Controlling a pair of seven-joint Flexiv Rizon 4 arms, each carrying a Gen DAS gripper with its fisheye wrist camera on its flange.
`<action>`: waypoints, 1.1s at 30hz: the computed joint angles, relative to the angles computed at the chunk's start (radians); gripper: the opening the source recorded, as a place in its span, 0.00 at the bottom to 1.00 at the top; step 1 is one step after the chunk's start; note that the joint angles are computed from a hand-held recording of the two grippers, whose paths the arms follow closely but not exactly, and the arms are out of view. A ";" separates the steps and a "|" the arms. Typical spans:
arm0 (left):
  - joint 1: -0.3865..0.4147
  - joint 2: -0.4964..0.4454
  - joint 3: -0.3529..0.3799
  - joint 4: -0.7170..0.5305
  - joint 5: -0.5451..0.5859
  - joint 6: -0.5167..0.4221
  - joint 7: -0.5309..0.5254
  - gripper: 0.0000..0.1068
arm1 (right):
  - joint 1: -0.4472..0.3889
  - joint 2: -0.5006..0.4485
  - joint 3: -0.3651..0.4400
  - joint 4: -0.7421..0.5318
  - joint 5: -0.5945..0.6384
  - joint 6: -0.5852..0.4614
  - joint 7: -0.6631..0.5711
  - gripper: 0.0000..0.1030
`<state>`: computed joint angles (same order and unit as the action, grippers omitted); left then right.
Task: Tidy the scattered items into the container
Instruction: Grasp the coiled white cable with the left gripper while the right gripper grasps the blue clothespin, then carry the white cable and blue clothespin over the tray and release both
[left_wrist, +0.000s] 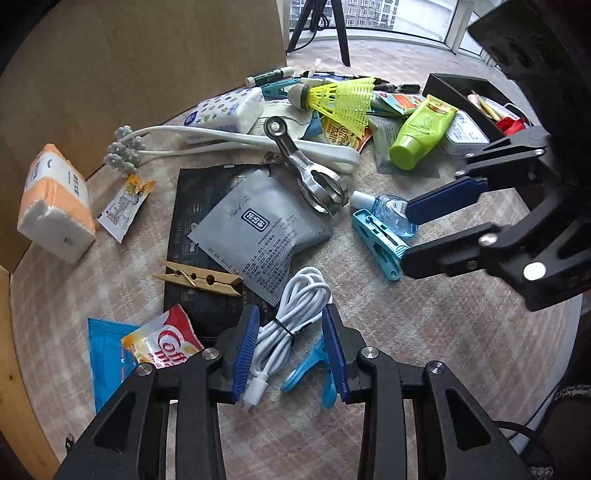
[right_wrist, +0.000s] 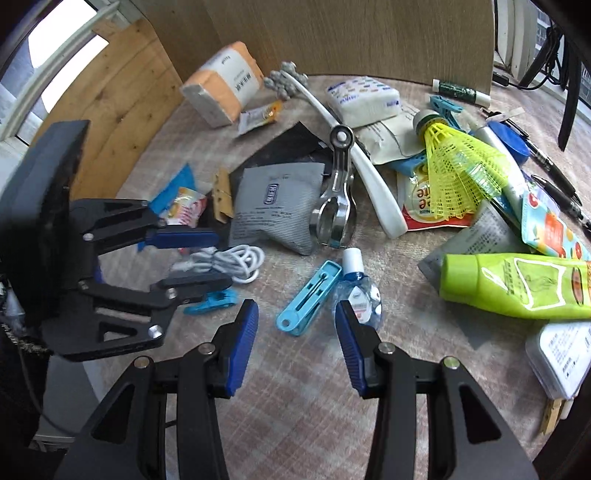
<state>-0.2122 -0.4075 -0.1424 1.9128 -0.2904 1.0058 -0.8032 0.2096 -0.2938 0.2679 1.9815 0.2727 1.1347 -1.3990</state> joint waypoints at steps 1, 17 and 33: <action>-0.001 -0.001 0.003 -0.010 0.003 -0.034 -0.010 0.30 | 0.004 -0.008 -0.003 -0.007 -0.010 0.001 -0.004 0.42; 0.018 0.038 -0.004 0.045 -0.055 -0.042 0.009 0.19 | 0.030 -0.075 -0.005 -0.052 -0.104 -0.042 0.033 0.12; 0.027 0.163 -0.033 0.157 -0.323 0.010 0.097 0.15 | 0.021 0.180 -0.011 0.172 -0.009 0.117 0.087 0.12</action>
<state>-0.1849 -0.2446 -0.1749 2.0695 -0.6134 1.0161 -0.7063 0.2310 -0.1135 0.2574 2.1538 0.2641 1.2514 -1.3120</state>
